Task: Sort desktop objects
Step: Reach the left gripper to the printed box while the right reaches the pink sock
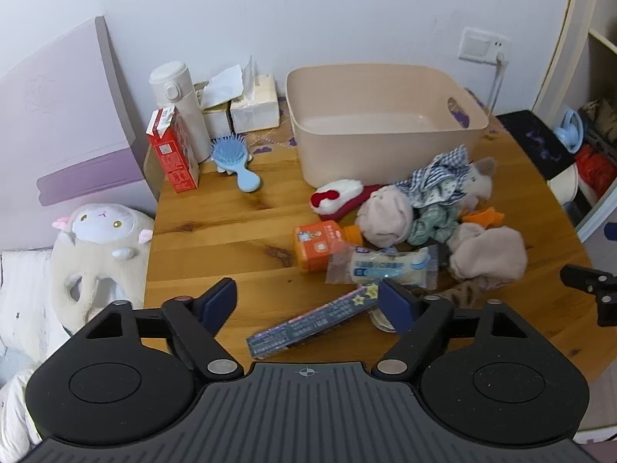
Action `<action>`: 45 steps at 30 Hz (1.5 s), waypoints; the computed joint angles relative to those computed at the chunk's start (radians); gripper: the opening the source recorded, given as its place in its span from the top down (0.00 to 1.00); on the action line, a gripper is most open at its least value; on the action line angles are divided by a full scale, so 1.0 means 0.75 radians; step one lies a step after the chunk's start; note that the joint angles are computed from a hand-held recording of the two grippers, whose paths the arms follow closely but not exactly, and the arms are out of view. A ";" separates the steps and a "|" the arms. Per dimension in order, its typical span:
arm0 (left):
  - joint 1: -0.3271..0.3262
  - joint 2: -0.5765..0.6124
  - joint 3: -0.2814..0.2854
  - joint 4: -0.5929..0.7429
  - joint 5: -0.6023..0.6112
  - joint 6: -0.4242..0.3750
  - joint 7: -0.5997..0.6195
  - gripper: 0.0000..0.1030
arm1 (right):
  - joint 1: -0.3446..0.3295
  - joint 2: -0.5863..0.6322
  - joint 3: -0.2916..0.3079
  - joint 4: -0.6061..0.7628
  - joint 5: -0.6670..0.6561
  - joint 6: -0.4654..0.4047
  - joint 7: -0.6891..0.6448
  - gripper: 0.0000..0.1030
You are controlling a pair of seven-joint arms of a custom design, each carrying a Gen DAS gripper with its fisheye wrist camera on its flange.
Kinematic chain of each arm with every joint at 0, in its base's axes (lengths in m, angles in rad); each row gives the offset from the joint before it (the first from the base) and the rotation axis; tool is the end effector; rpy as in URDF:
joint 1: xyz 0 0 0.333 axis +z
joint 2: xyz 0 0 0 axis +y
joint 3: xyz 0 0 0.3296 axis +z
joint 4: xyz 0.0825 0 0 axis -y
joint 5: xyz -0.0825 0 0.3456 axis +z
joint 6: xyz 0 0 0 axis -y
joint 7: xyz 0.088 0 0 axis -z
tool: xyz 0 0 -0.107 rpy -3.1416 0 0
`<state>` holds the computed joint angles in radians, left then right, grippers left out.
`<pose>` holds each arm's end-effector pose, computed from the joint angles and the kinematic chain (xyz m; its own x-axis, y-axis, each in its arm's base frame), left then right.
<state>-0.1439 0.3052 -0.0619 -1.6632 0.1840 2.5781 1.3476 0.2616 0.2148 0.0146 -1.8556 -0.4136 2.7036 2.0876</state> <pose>0.6480 -0.1329 0.5276 -0.0914 -0.9956 -0.0221 -0.8085 0.0871 -0.5820 0.5993 0.1834 0.5076 0.0611 -0.9971 0.0444 -0.7729 -0.0754 -0.6301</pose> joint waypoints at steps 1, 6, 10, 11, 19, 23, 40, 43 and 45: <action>0.003 0.017 0.000 0.016 -0.003 -0.013 0.008 0.21 | 0.006 0.013 -0.004 0.011 -0.013 0.003 0.013 0.00; 0.019 0.104 -0.004 0.101 -0.039 -0.082 0.075 0.21 | -0.018 0.094 0.020 0.079 0.057 0.000 -0.086 0.00; 0.035 0.165 -0.010 0.152 -0.099 -0.118 0.121 0.21 | -0.012 0.156 0.006 0.132 0.055 -0.011 -0.147 0.00; 0.031 0.179 -0.005 0.164 -0.099 -0.131 0.122 0.21 | -0.010 0.173 0.003 0.150 0.054 -0.019 -0.161 0.00; 0.054 0.324 -0.037 0.307 -0.171 -0.240 0.318 0.21 | -0.056 0.295 0.025 0.248 0.136 -0.017 -0.391 0.00; 0.031 0.395 -0.017 0.389 -0.157 -0.298 0.368 0.21 | -0.076 0.350 0.041 0.296 0.199 -0.047 -0.478 0.00; -0.028 0.556 -0.018 0.549 -0.153 -0.385 0.515 0.60 | -0.109 0.480 0.075 0.419 0.331 -0.132 -0.717 0.11; -0.029 0.548 -0.023 0.537 -0.170 -0.385 0.506 0.75 | -0.139 0.485 0.107 0.426 0.392 -0.142 -0.779 0.30; -0.034 0.535 -0.019 0.515 -0.174 -0.368 0.483 0.77 | -0.138 0.480 0.104 0.421 0.411 -0.145 -0.792 0.54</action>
<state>-0.1694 0.7063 -0.0760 -1.2771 0.0535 2.3025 1.7099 0.1578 0.5748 0.0928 -1.5395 -0.1052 2.5950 1.4935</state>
